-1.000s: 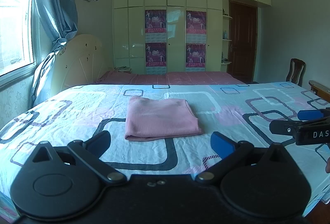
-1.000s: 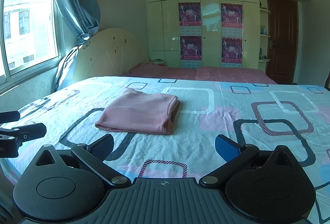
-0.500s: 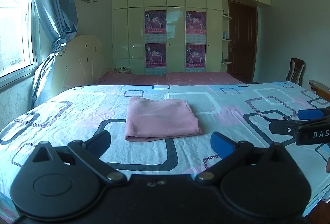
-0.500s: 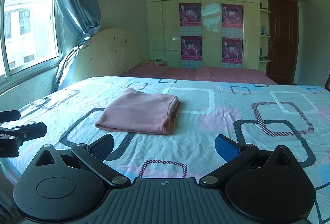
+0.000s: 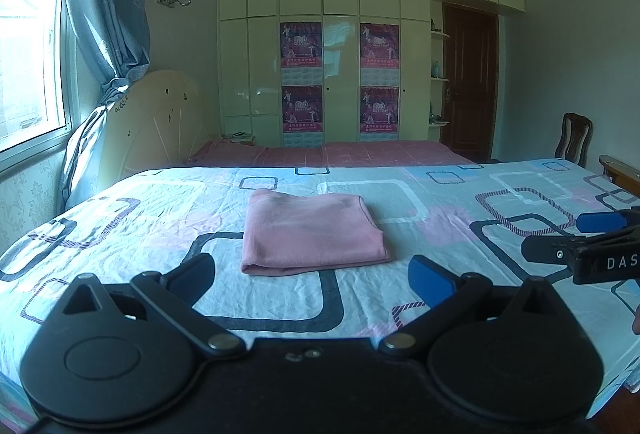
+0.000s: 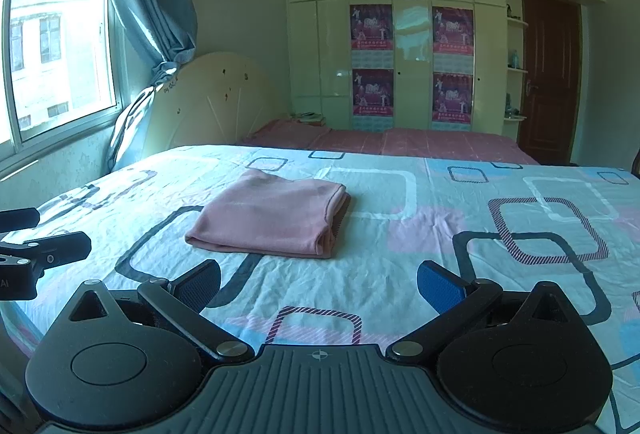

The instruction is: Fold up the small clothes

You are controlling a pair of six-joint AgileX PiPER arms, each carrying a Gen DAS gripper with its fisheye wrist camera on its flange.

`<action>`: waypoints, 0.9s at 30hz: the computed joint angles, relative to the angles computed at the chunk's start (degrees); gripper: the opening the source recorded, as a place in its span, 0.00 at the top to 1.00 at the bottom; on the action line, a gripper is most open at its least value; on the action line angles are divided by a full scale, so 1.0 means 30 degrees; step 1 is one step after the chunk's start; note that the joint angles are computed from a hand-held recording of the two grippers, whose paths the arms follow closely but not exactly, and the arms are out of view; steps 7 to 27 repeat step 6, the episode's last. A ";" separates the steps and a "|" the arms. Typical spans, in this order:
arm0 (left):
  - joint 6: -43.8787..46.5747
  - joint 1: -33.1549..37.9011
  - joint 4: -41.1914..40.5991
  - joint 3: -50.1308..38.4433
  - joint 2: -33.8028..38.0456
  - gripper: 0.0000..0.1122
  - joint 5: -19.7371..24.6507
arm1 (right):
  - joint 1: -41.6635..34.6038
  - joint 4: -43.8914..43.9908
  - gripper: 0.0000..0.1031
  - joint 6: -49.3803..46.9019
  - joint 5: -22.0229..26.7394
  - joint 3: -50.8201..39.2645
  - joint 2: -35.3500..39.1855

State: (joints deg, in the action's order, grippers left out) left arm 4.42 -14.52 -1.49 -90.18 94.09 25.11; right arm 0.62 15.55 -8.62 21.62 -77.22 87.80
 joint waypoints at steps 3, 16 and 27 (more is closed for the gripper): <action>-0.0253 -0.0008 0.0089 0.0043 -0.0024 0.09 -0.0023 | -0.0043 0.0253 0.00 -0.0282 -0.0021 0.0020 0.0007; -0.0495 -0.0058 0.0349 0.0063 -0.0041 0.09 -0.0038 | -0.0261 0.1023 0.00 -0.1167 0.0075 -0.0016 0.0095; -0.0495 -0.0058 0.0349 0.0063 -0.0041 0.09 -0.0038 | -0.0261 0.1023 0.00 -0.1167 0.0075 -0.0016 0.0095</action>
